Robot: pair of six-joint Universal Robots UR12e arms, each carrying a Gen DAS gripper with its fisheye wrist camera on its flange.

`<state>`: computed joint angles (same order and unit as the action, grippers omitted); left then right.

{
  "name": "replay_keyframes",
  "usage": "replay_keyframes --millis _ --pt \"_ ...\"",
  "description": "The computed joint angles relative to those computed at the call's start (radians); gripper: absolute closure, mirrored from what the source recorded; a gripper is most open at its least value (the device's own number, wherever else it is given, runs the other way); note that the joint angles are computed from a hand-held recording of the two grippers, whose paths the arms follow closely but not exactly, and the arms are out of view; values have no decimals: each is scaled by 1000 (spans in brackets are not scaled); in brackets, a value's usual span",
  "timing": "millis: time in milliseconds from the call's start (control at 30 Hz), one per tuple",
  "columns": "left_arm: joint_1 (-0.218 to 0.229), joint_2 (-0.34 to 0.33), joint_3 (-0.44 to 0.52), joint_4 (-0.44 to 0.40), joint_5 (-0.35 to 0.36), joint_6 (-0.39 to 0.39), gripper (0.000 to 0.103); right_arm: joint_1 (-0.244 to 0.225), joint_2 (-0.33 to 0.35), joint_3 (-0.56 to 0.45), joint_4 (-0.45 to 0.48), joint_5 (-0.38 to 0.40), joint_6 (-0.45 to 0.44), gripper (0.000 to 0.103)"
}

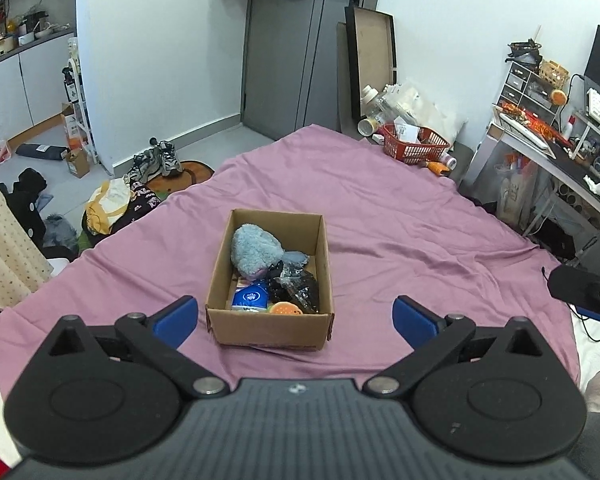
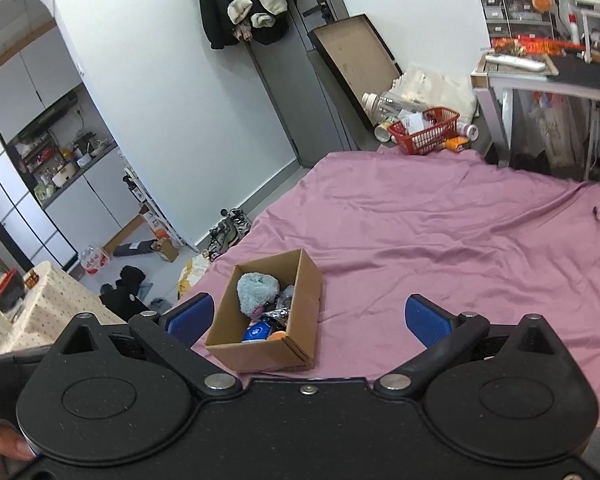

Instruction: Organize soft objects

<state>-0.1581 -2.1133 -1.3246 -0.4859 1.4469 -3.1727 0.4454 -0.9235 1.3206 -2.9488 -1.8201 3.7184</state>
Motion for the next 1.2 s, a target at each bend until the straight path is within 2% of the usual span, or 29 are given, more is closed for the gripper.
replay_keyframes --millis 467,833,1200 --pt "6 75 -103 41 -4 44 0 41 -44 66 -25 -80 -31 0" --pt "10 116 -160 75 9 56 0 59 -71 114 -44 -99 -34 0" --pt "23 148 -205 109 13 60 0 76 -75 110 -23 -126 -65 0"
